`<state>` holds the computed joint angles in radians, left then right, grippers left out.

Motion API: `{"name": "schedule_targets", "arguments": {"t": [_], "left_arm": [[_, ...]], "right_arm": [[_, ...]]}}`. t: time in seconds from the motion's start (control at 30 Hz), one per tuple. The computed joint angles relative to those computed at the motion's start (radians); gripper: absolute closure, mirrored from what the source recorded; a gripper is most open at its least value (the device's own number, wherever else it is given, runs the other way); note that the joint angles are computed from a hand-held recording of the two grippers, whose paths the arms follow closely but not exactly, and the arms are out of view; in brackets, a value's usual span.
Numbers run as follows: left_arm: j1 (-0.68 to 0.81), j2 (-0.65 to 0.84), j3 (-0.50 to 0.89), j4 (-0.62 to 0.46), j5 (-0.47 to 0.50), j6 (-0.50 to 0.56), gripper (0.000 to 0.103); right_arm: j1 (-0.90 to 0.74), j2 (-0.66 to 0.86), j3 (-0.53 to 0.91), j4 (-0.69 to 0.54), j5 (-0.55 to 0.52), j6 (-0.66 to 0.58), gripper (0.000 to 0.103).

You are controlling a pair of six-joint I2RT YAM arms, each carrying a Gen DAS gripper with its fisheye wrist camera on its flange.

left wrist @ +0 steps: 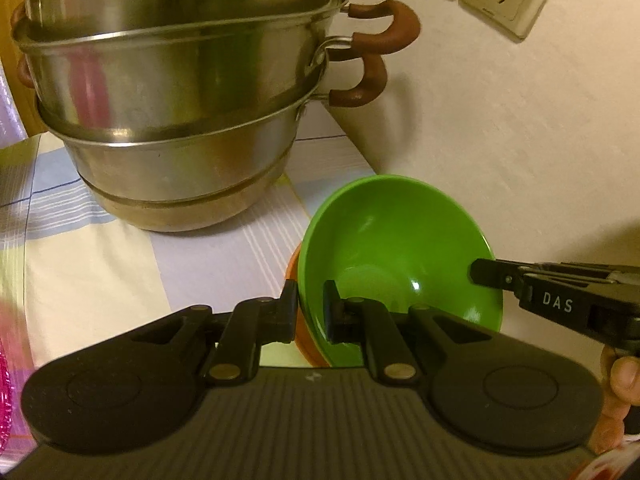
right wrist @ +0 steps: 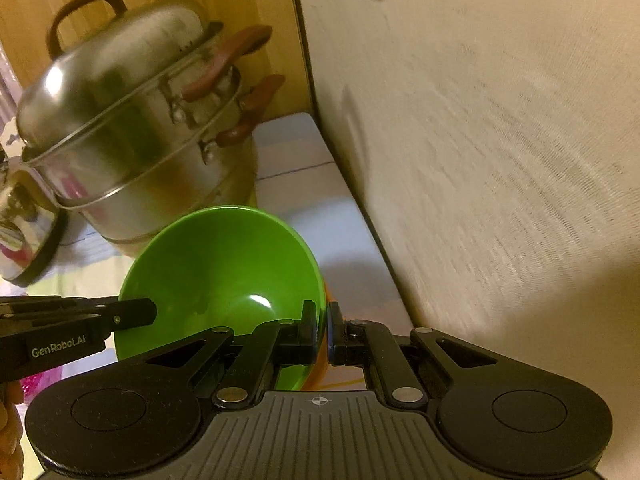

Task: Organize plates and bowls
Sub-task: 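Carry the green bowl and lower it into the orange bowl with both grippers, then open both grippers and lift them off the stacked bowls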

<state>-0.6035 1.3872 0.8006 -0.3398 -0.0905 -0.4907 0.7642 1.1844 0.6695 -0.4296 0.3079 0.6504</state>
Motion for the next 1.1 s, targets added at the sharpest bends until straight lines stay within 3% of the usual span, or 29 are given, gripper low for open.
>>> {"name": "schedule_targets", "arguments": {"t": [0.43,0.73,0.83,0.9,0.93,1.1], "left_arm": [[0.005,0.052,-0.029,0.059,0.01,0.008,0.092],[0.001,0.012,-0.057,0.079,-0.022,-0.001,0.089],[-0.001,-0.04,-0.083,0.067,-0.024,-0.007,0.086],[-0.004,-0.09,-0.107,0.054,-0.023,-0.02,0.086],[-0.009,-0.121,-0.121,0.044,-0.027,-0.03,0.085],[-0.073,-0.306,-0.178,-0.053,-0.084,-0.077,0.075]], "right_arm": [[-0.032,0.089,-0.025,0.091,-0.022,-0.016,0.099],[-0.027,0.088,-0.049,0.138,-0.012,-0.017,0.097],[-0.017,0.037,-0.077,0.16,0.0,-0.008,0.089],[0.013,-0.005,-0.089,0.145,0.031,0.013,0.066],[0.029,-0.026,-0.092,0.135,0.044,0.028,0.062],[0.167,-0.139,-0.103,0.031,0.133,0.144,0.058]]}}
